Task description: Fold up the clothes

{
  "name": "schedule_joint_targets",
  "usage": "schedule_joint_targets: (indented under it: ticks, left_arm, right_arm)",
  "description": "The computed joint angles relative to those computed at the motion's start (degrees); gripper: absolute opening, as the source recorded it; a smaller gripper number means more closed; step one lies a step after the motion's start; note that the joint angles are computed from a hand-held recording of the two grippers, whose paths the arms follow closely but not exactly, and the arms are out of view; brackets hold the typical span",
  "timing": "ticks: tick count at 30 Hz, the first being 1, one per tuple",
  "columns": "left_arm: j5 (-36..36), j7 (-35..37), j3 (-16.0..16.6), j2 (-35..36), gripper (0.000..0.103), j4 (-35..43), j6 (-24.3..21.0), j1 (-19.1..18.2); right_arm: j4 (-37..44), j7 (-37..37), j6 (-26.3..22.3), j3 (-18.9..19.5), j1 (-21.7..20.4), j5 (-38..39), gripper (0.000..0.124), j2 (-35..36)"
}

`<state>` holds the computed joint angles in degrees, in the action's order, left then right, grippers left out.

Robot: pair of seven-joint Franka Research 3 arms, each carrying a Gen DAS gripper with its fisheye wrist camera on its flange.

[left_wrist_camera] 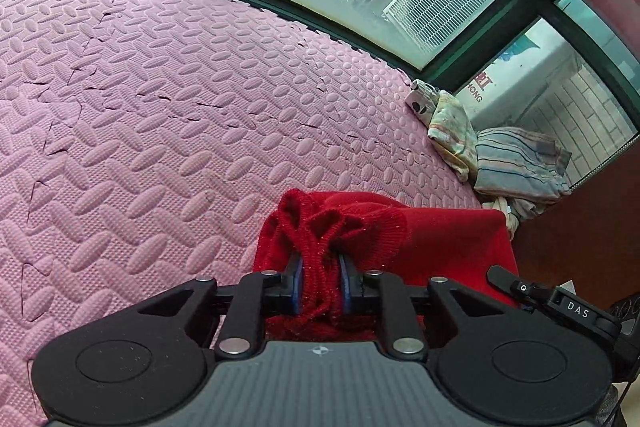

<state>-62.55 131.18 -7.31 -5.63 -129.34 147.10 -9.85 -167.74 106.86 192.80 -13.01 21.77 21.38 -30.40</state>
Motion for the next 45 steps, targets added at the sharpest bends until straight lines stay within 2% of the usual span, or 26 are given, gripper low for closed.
schedule_joint_targets:
  ticks: [2, 5, 7, 9, 11, 16, 18, 22, 24, 25, 26, 29, 33, 36, 42, 45]
  left_arm:
    - [1.4, -0.9, -0.3, -0.1, 0.039, 0.1, 0.4, -0.1]
    - [3.7, -2.1, -0.5, -0.7, 0.045, -0.2, 1.7, -0.3]
    - [4.9, -2.7, -0.4, -1.4, 0.046, -0.5, 3.0, -0.6]
    - [5.1, -2.4, -0.2, -2.4, 0.046, -0.9, 4.4, -1.1]
    - [4.5, -1.8, 0.1, -3.3, 0.046, -1.2, 5.3, -1.9]
    - [1.3, 3.6, 0.7, -5.2, 0.044, -1.5, 6.8, -4.8]
    - [0.6, 4.8, 1.0, -5.1, 0.043, -1.2, 6.0, -5.6]
    - [1.4, 5.3, 0.4, -4.0, 0.043, -0.6, 5.3, -6.2]
    - [2.3, 4.5, 0.0, -3.0, 0.043, -0.4, 5.5, -6.1]
    - [2.9, 3.8, -0.3, -2.4, 0.042, -0.2, 5.7, -6.1]
    - [3.2, 3.4, -0.4, -1.9, 0.041, -0.1, 5.9, -6.0]
    - [2.9, 2.9, -0.8, -0.9, 0.041, 0.1, 6.5, -5.6]
    - [1.8, 3.2, -1.1, -0.7, 0.041, 0.2, 6.3, -5.1]
    - [0.7, 4.1, -0.8, -1.4, 0.041, -0.3, 5.5, -4.8]
    - [-0.6, 7.9, -0.1, -4.1, 0.041, -2.8, 5.1, -4.9]
    - [-1.0, 9.8, 0.3, -5.3, 0.041, -3.8, 5.8, -5.5]
  right_arm:
    - [-0.6, -0.1, -0.2, 2.3, -2.4, 0.4, 0.041, 0.0]
    - [-1.5, 0.0, 0.1, 6.4, -6.2, 1.3, 0.041, -0.9]
    - [-1.8, -0.3, -0.4, 11.4, -10.4, 2.0, 0.041, -1.8]
    - [-1.7, -0.8, -1.0, 14.5, -12.9, 2.1, 0.041, -2.6]
    - [-1.9, -2.1, -1.1, 15.8, -12.6, 1.1, 0.041, -3.9]
    - [-0.9, -4.2, -3.1, 22.6, -14.4, -0.9, 0.04, -4.4]
    - [-0.5, -4.2, -3.6, 25.1, -15.2, -1.3, 0.036, -3.9]
    - [-0.4, -3.2, -3.4, 32.7, -19.3, -2.0, 0.031, -3.9]
    - [-0.4, -3.8, -3.3, 35.2, -20.5, -1.3, 0.029, -4.1]
    - [-0.7, -2.5, -3.4, 38.7, -23.2, -2.9, 0.029, -4.8]
    - [-0.8, -2.2, -3.4, 40.2, -24.2, -3.2, 0.028, -5.0]
    - [-1.0, -1.6, -2.8, 40.7, -23.8, -4.2, 0.026, -4.2]
    - [-0.9, -1.6, -2.5, 44.3, -26.3, -5.6, 0.026, -3.4]
    - [-0.9, -1.9, -3.0, 44.4, -26.2, -6.3, 0.026, -4.0]
    - [-0.3, -4.6, -4.3, 33.4, -19.2, -7.6, 0.026, -4.9]
    - [1.6, -5.7, -5.0, 30.7, -19.0, -7.6, 0.026, -3.3]
